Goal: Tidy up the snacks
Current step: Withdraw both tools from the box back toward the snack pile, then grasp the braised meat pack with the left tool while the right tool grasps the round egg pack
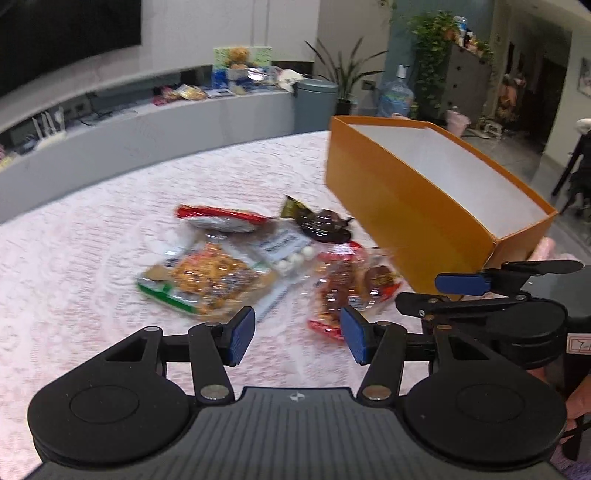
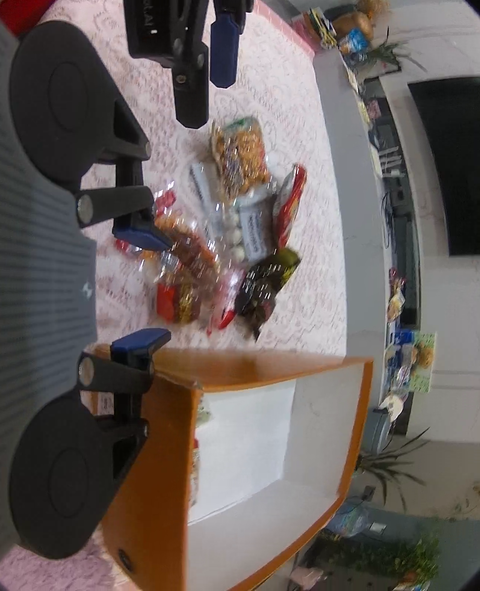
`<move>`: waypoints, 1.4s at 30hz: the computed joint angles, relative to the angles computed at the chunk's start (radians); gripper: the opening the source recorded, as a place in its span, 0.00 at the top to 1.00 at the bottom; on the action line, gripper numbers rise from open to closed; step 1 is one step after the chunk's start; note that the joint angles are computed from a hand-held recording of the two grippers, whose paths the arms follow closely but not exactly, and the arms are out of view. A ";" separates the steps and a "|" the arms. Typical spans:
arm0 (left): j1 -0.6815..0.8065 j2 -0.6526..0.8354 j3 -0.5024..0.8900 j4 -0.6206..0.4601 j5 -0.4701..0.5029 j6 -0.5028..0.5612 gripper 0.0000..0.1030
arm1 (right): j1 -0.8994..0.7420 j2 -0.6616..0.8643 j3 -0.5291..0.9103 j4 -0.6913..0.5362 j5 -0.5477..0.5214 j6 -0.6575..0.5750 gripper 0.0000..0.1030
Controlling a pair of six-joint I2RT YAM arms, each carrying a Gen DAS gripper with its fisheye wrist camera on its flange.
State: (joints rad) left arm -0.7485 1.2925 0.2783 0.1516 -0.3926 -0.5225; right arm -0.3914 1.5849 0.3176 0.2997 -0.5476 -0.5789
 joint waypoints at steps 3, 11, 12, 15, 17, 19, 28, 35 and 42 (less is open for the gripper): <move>0.078 0.127 0.000 0.157 0.125 0.010 0.41 | -0.004 0.046 0.027 0.009 0.004 0.027 0.52; 0.182 0.266 0.041 0.226 0.240 0.058 0.45 | 0.061 0.174 -0.039 0.273 0.045 0.097 0.52; 0.186 0.263 0.048 0.211 0.237 0.066 0.45 | 0.068 0.192 -0.036 0.286 0.047 0.112 0.53; 0.205 0.257 0.066 0.176 0.238 0.077 0.45 | 0.104 0.239 -0.036 0.353 0.072 0.182 0.52; 0.214 0.254 0.072 0.162 0.238 0.078 0.45 | 0.141 0.264 -0.046 0.423 0.107 0.227 0.53; 0.224 0.252 0.082 0.142 0.232 0.080 0.45 | 0.180 0.287 -0.059 0.492 0.158 0.290 0.52; 0.240 0.270 0.098 0.136 0.262 0.082 0.46 | 0.281 0.448 -0.099 0.807 0.308 0.438 0.54; 0.211 0.352 0.133 0.188 0.280 0.058 0.46 | 0.132 0.301 -0.080 0.551 0.152 0.304 0.95; 0.160 0.480 0.226 0.199 0.251 0.060 0.38 | -0.024 0.198 -0.098 0.377 0.022 0.112 0.98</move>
State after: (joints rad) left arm -0.5887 1.7722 0.5045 0.3507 -0.1418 -0.4628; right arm -0.4154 1.7831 0.2200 0.6762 -0.5259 -0.4672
